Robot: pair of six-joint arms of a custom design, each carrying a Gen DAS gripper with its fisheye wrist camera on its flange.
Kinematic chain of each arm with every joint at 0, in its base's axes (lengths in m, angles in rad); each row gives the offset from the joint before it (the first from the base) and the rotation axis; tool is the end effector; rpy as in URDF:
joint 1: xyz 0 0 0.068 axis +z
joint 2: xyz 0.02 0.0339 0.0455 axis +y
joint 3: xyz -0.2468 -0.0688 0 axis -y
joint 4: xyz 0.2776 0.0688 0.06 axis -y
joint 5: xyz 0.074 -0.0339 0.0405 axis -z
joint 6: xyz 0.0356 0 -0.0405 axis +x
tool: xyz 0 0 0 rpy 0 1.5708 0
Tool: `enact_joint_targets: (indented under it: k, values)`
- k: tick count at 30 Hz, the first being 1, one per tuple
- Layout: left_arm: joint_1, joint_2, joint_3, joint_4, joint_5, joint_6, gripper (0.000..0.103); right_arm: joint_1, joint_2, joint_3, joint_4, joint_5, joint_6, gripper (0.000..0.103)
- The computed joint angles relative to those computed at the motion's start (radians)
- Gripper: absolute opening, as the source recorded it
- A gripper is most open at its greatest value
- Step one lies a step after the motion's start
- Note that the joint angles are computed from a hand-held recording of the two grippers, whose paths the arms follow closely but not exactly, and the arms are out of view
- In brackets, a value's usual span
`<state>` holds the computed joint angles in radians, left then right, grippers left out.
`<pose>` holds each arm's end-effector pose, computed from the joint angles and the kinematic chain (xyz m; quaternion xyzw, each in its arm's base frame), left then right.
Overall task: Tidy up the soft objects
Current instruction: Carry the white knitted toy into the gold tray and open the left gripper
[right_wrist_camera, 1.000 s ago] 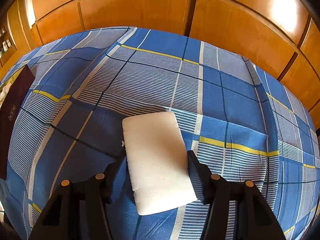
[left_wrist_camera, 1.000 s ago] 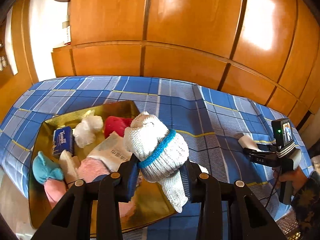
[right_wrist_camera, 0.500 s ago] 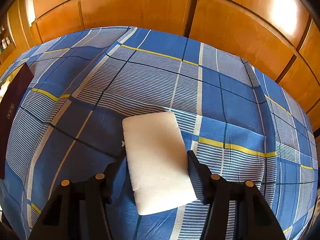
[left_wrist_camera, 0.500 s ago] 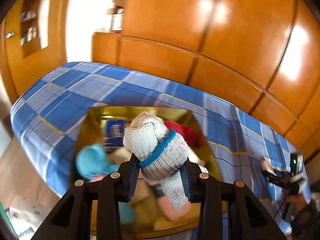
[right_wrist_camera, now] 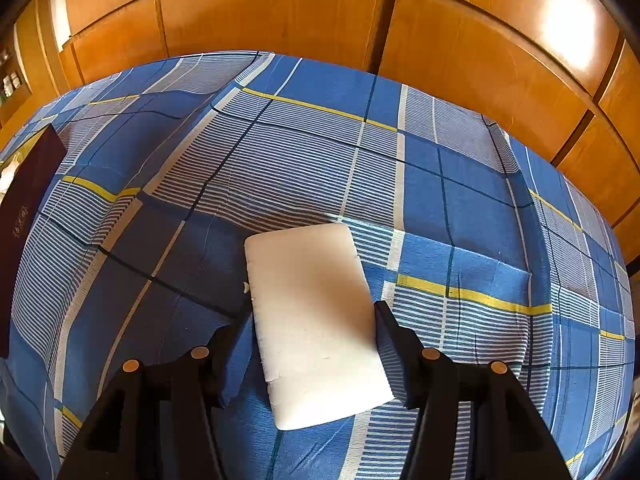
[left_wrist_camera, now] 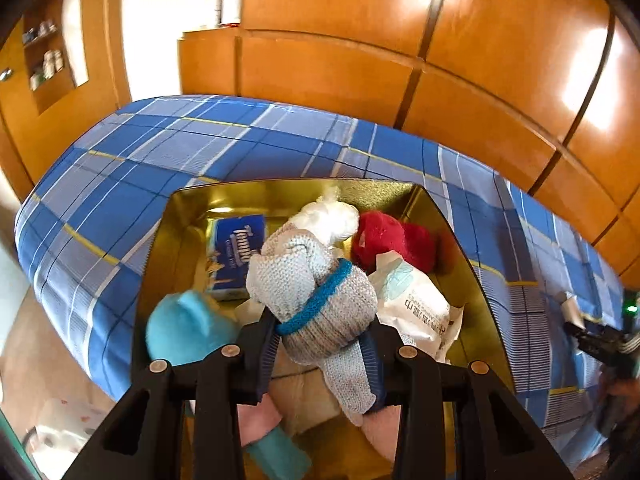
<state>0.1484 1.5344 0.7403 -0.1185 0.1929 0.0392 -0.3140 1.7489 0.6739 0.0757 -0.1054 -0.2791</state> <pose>0.3126 0.0398 0.1180 -0.0203 0.9422 -0.0606 0.3288 0.2938 -0.0915 0.0487 0.0019 0.9582 -0.0339 0.2840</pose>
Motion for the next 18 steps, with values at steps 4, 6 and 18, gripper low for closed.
enact_joint_targets:
  k: [4, 6, 18]
  values:
    - [-0.027, 0.074, 0.049, 0.020, -0.046, -0.002, 0.038, -0.001, 0.000, 0.000, 0.000, 0.000, -0.001, 0.057]
    - [-0.039, 0.101, 0.062, 0.033, -0.078, 0.005, 0.038, 0.000, 0.001, 0.000, 0.001, 0.002, -0.001, 0.057]
    - [-0.127, 0.136, 0.025, 0.152, -0.242, 0.040, 0.039, 0.002, 0.000, -0.004, 0.007, 0.005, -0.001, 0.057]
